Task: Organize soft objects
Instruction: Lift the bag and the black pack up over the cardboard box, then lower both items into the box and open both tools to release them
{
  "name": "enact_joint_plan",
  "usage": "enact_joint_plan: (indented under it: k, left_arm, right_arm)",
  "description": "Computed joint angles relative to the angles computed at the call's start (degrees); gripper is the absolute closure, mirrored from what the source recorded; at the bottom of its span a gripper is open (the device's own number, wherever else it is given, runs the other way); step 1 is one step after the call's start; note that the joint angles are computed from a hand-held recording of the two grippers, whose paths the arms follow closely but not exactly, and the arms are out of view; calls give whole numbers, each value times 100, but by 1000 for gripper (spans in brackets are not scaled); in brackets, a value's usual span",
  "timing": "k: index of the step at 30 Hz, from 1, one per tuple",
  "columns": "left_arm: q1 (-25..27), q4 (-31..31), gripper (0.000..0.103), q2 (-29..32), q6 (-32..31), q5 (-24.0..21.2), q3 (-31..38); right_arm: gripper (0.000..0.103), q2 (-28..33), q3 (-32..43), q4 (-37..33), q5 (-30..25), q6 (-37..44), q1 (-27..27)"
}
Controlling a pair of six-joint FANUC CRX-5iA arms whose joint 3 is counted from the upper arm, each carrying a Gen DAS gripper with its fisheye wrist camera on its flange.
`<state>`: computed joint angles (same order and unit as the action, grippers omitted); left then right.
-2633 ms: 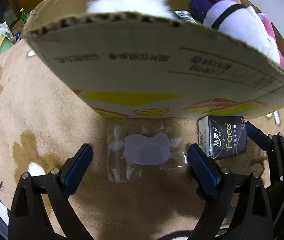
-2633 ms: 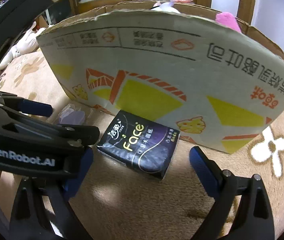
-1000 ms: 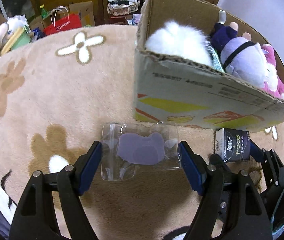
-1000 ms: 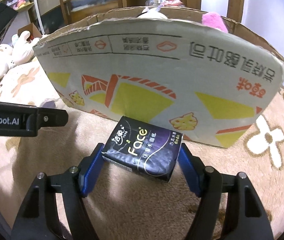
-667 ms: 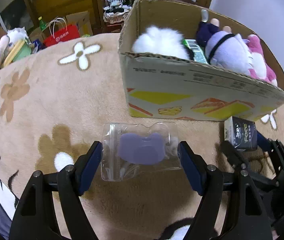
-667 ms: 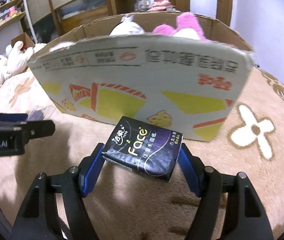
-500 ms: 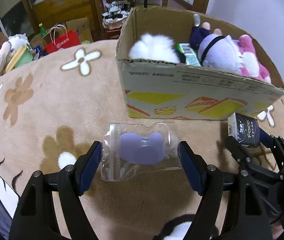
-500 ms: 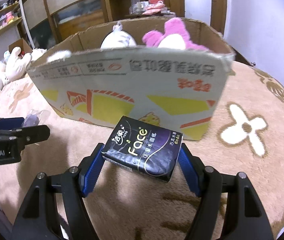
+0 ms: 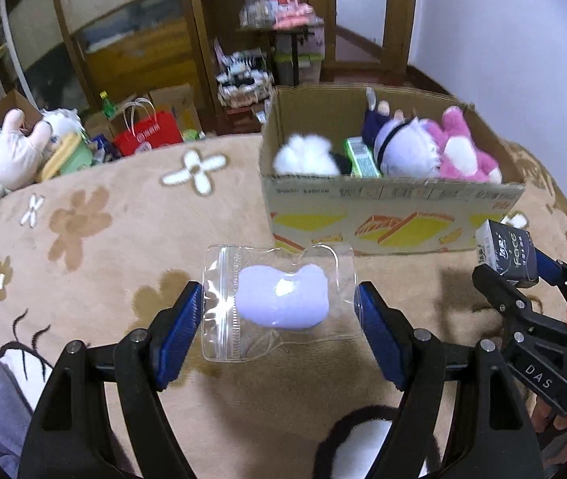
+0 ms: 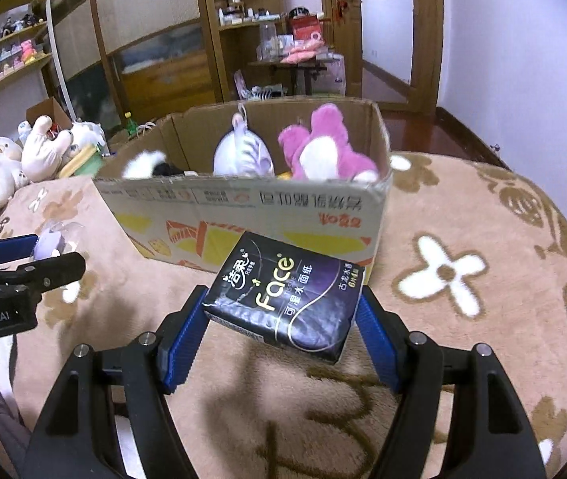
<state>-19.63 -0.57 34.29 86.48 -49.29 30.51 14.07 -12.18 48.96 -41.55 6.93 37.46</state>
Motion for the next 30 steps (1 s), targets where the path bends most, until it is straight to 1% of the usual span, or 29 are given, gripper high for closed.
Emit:
enact_joint_plan:
  k: [9, 11, 14, 16, 19, 21, 24, 30]
  left_arm:
    - [10, 15, 27, -922, -77, 1433, -1181]
    - [4, -13, 27, -1082, -14, 1660, -1365]
    - [6, 19, 27, -1232, -40, 1876, -1539]
    - [-31, -128, 27, -1345, 37, 2038, -1635]
    - [-54, -247, 27, -1489, 88, 2329, -1784]
    - [-51, -251, 27, -1592, 124, 2614, -1925]
    - [-72, -355, 27, -1650, 150, 2884, -1965]
    - [-87, -53, 27, -1560, -221, 3169, -1857]
  right_arm:
    - [27, -515, -411, 824, -64, -623, 140]
    - [27, -566, -449, 984, -64, -753, 160]
    - [27, -667, -520, 1241, -72, -968, 194]
    - [27, -720, -562, 1377, -42, -1060, 195]
    - [27, -778, -587, 1629, -91, -1155, 214]
    - [27, -836, -614, 1802, -79, -1244, 201]
    - [27, -907, -647, 2078, -39, -1391, 148]
    - [27, -962, -602, 2505, 26, -1478, 3]
